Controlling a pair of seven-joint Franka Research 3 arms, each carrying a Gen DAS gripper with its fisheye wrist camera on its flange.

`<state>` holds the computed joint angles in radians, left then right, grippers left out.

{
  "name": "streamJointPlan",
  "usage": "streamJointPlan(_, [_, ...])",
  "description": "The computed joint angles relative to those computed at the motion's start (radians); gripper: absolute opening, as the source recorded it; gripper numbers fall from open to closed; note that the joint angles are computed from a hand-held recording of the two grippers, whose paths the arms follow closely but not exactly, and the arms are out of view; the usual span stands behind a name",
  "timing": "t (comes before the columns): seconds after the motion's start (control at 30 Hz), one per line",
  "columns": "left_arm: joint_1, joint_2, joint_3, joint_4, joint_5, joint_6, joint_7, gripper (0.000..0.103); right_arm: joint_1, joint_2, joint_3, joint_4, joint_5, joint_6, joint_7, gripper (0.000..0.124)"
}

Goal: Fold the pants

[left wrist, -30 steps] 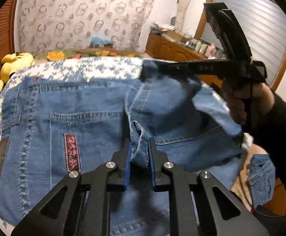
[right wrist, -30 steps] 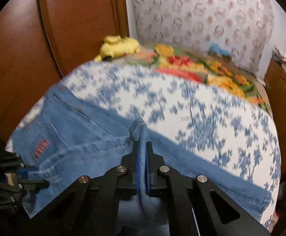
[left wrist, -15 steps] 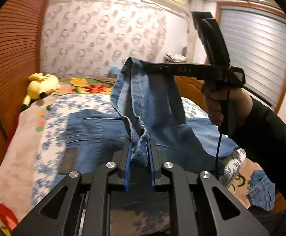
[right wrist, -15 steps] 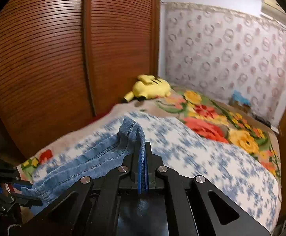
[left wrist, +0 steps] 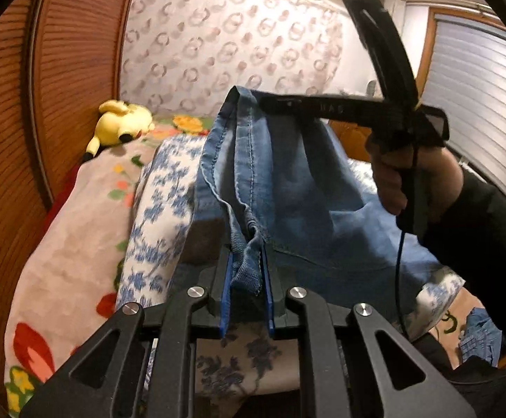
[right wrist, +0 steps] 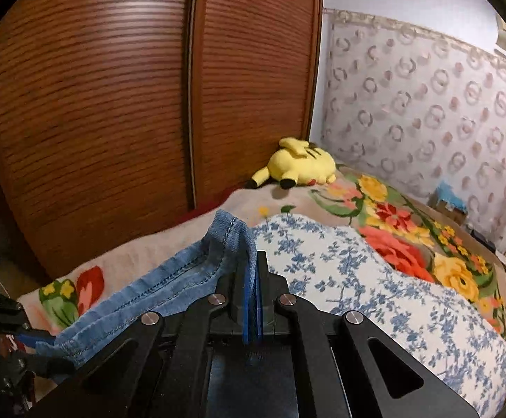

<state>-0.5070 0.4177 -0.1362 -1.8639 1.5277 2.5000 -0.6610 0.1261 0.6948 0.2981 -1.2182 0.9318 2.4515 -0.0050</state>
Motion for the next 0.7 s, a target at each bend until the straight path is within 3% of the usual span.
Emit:
streamJointPlan(0.07, [0.006,0.019,-0.001,0.008,-0.027,0.002,0.016,0.016,0.020,0.018,-0.023,0.026,-0.037,-0.009,0.055,0.002])
streamJointPlan(0.13, [0.008,0.031,0.004,0.013,-0.046,0.012,0.025,0.017,0.041,0.044,-0.049,0.069,-0.092,-0.015,0.127,0.025])
streamJointPlan(0.23, [0.007,0.040,0.012,0.013,-0.066,0.025,0.028,0.020,0.006,0.067,-0.032,0.113,-0.092,-0.035,0.154,0.048])
streamJointPlan(0.3, [0.005,0.041,0.015,0.010,-0.084,0.020,0.034,0.027,-0.007,0.083,-0.036,0.151,-0.103,-0.051,0.185,0.051])
streamJointPlan(0.43, [0.002,0.038,0.026,-0.002,-0.067,0.034,0.000,0.051,-0.039,0.115,-0.066,0.214,-0.145,-0.067,0.255,0.051])
streamJointPlan(0.53, [0.006,0.040,0.026,-0.002,-0.070,0.038,0.006,0.060,-0.052,0.111,-0.088,0.209,-0.186,-0.075,0.323,0.051])
streamJointPlan(0.7, [0.002,0.058,0.027,0.017,-0.094,0.021,0.031,0.064,-0.056,0.187,-0.141,0.329,-0.309,-0.169,0.493,0.051])
